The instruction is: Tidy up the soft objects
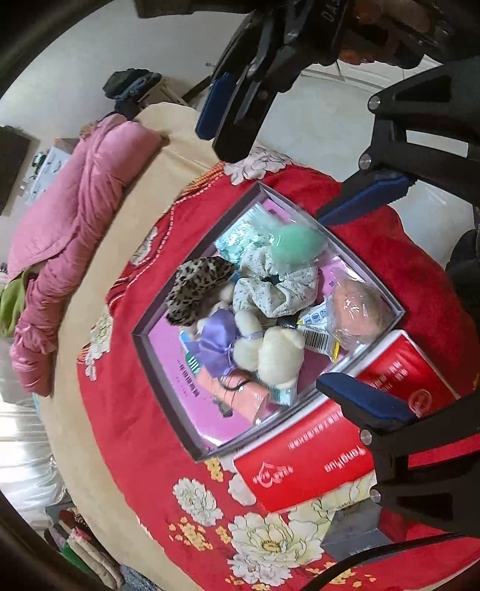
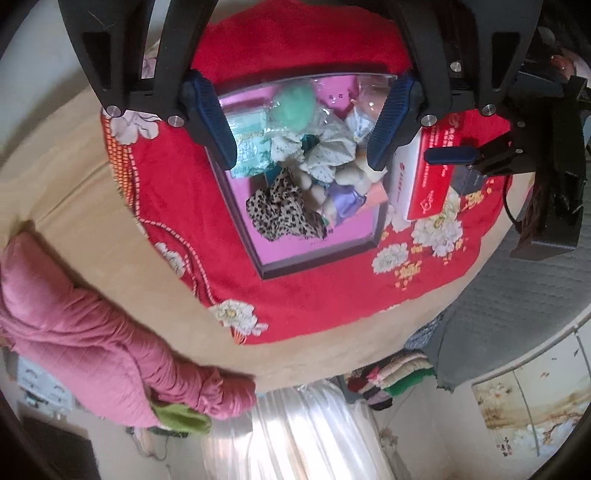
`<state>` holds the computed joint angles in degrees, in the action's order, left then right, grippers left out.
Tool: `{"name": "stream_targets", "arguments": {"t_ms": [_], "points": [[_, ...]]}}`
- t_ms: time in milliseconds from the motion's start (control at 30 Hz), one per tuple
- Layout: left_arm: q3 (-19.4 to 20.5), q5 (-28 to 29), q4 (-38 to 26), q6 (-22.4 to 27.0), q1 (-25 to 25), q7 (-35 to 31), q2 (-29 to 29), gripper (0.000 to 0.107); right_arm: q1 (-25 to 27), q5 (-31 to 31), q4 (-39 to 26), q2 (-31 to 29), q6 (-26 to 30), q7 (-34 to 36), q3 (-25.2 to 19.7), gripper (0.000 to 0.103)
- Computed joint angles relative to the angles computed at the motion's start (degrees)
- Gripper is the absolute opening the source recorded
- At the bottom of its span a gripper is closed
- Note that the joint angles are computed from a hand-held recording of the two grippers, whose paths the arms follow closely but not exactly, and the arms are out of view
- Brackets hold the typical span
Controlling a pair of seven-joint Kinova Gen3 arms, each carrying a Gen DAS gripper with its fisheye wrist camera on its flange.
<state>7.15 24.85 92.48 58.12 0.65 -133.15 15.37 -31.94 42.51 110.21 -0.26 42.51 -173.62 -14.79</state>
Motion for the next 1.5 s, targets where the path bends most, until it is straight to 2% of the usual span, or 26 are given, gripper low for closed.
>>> {"name": "stream_targets", "arguments": {"t_ms": [67, 233, 300, 400, 500, 567, 800, 967, 1133, 1500], "points": [[-0.3, 1.3, 0.6, 0.1, -1.2, -1.2, -1.2, 0.082, -1.6, 2.0, -1.6, 0.3, 4.7, -2.2, -1.3, 0.075], [-2.1, 4.7, 3.3, -1.2, -4.3, -4.2, -5.3, 0.082, -7.1, 7.2, -4.2, 1.2, 15.6, -13.7, -4.2, 0.079], [-3.0, 5.4, 4.6, -2.0, -5.0, -5.0, -6.9, 0.083, -9.0, 7.8, -5.5, 2.2, 19.6, -17.8, -5.5, 0.079], [-4.5, 6.3, 6.0, -2.0, -6.4, -6.7, -8.9, 0.083, -14.9, 7.4, -8.8, 5.3, 26.6, -21.5, -4.7, 0.079], [-6.2, 7.4, 7.5, -1.0, -8.2, -9.2, -10.3, 0.083, -17.7, 5.9, -12.0, 8.3, 30.5, -23.7, -5.3, 0.079], [-7.5, 7.8, 8.9, -0.7, -9.5, -11.0, -11.3, 0.083, -21.2, 5.0, -15.3, 11.1, 34.5, -23.7, -4.4, 0.079], [-11.7, 9.7, 12.6, 2.1, -14.1, -18.4, -13.9, 0.083, -31.4, 5.6, -23.4, 18.0, 42.6, -25.3, -1.3, 0.079], [-14.3, 10.8, 15.3, 3.0, -16.9, -23.7, -16.1, 0.084, -36.9, 6.2, -27.8, 21.0, 44.2, -26.3, 0.9, 0.080], [-16.3, 11.4, 16.5, 4.5, -19.0, -26.4, -16.8, 0.084, -39.9, 4.3, -30.5, 22.9, 45.0, -27.2, 2.4, 0.080], [-17.6, 11.3, 18.6, 5.6, -20.8, -29.4, -18.1, 0.084, -41.7, 2.4, -29.5, 22.4, 45.4, -31.3, 3.1, 0.080]]}}
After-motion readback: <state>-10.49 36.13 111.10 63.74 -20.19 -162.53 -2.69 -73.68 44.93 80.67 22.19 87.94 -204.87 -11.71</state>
